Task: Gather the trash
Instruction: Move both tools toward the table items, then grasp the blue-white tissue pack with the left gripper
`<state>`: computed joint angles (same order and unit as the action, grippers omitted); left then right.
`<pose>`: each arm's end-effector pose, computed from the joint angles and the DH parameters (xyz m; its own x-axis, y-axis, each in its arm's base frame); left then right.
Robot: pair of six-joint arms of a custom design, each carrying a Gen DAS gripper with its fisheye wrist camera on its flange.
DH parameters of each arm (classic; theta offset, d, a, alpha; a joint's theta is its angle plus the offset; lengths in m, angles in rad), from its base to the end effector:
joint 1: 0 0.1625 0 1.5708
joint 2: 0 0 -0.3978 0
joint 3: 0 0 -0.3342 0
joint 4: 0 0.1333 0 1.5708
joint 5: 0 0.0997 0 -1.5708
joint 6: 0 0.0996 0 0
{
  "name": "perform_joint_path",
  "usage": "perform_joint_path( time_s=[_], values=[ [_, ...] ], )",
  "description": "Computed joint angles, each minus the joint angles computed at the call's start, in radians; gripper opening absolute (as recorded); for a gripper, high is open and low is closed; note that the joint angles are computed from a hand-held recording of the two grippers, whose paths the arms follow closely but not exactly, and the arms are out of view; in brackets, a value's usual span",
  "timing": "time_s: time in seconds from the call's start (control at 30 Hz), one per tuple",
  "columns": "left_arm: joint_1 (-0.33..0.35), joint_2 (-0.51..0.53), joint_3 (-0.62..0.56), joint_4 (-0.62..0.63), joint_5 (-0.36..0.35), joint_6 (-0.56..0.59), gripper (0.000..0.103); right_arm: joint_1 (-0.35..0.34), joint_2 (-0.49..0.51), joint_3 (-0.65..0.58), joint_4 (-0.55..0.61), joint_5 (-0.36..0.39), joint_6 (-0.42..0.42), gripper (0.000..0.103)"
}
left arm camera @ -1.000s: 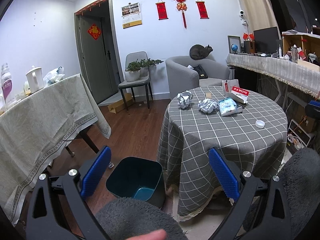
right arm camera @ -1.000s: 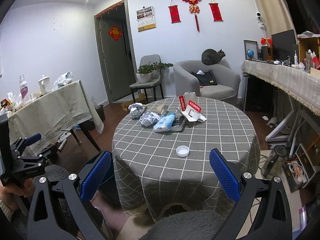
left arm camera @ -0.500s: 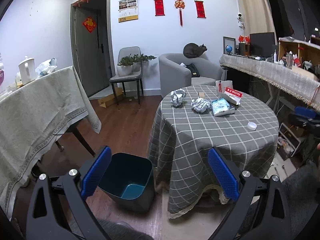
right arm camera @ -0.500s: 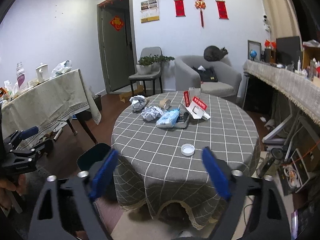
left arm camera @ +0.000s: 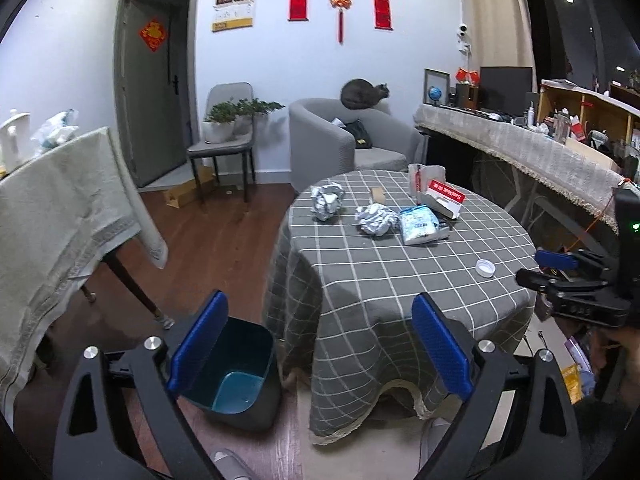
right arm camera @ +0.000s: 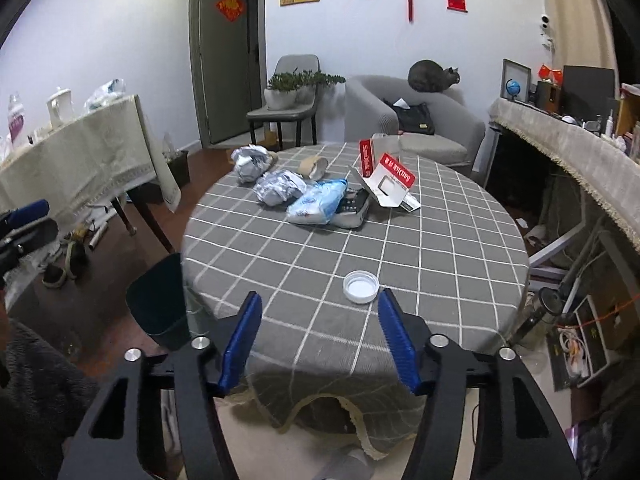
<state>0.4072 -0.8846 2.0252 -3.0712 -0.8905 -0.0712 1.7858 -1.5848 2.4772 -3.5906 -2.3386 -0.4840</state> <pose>-0.3925 -0.3827 0.1291 -0.5711 0.5982 -0.5622 0.8209 0.4143 -0.3931 0.1291 -0.2908 0.3594 -0.6980 0.2117 0.6841 -0.4704 0.5848 -0.6609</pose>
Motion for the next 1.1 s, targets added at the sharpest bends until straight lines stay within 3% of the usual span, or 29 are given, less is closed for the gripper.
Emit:
perform_joint_path(
  time_s=[0.07,0.13,0.43,0.7,0.9,0.97,1.1],
  values=[
    [0.018,0.039,-0.037,-0.003,-0.027,0.026,0.09,-0.042,0.01,-0.009,-0.008,0.032,-0.018,0.048],
    [0.033,0.071,-0.071,-0.007,-0.051,0.042,0.09,-0.08,0.021,-0.021,0.001,0.058,-0.032,0.043],
    [0.084,0.206,-0.254,0.025,-0.194,0.094,0.089,-0.206,0.067,-0.058,-0.008,0.136,-0.088,0.042],
    [0.115,0.325,-0.411,0.1,-0.301,0.113,0.089,-0.24,0.078,-0.071,-0.034,0.17,-0.107,0.04],
    [0.13,0.4,-0.505,0.147,-0.322,0.108,0.088,-0.267,0.039,-0.108,0.083,0.219,-0.061,0.023],
    [0.133,0.42,-0.527,0.155,-0.329,0.104,0.088,-0.275,0.036,-0.118,0.097,0.227,-0.053,0.012],
    [0.14,0.445,-0.552,0.16,-0.344,0.082,0.088,-0.291,0.035,-0.126,0.096,0.248,-0.048,0.008]
  ],
)
